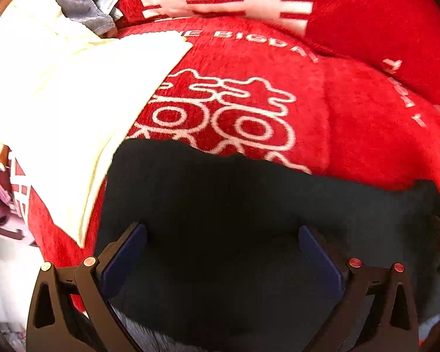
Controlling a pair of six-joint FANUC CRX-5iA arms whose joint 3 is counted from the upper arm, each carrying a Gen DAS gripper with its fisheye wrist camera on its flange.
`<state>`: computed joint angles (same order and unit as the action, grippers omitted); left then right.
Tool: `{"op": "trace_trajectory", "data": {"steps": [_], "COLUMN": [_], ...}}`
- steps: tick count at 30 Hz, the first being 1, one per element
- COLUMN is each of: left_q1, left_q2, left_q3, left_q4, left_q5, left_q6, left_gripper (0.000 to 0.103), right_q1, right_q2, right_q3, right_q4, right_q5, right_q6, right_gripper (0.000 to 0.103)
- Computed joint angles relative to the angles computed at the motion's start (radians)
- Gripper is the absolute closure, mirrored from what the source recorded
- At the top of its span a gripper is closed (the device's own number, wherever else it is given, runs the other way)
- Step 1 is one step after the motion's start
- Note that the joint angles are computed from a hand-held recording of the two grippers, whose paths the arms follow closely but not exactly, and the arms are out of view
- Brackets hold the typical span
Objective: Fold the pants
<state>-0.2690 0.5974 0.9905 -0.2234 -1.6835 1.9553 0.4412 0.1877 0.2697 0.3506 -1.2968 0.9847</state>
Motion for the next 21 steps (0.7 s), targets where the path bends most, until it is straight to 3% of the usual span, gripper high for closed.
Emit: {"op": "trace_trajectory", "data": {"steps": [2, 8, 11, 14, 19, 21], "left_q1": [0.006, 0.060, 0.074, 0.069, 0.001, 0.007], "left_q2": [-0.001, -0.055, -0.046, -0.036, 0.067, 0.053], "left_q3": [-0.011, -0.115, -0.088, -0.062, 0.119, 0.090], "left_q4": [-0.001, 0.073, 0.095, 0.109, -0.009, -0.002], "left_q5": [0.015, 0.090, 0.053, 0.050, -0.076, -0.049], "left_q6": [-0.007, -0.039, -0.015, 0.004, -0.004, -0.003], "left_gripper": [0.000, 0.000, 0.000, 0.000, 0.000, 0.000], "right_q1": [0.006, -0.052, -0.081, -0.069, 0.017, 0.034], "right_q2": [0.048, 0.051, 0.051, 0.014, 0.048, 0.061], "right_q3": [0.020, 0.035, 0.054, 0.028, 0.042, 0.037], "right_q4": [0.042, 0.038, 0.050, 0.060, 0.071, 0.075], "right_q5": [-0.028, -0.004, -0.048, -0.018, -0.015, -0.013], "right_q6": [-0.041, -0.089, -0.142, -0.165, -0.074, -0.051], "right_gripper": [0.000, 0.000, 0.000, 0.000, 0.000, 0.000]}}
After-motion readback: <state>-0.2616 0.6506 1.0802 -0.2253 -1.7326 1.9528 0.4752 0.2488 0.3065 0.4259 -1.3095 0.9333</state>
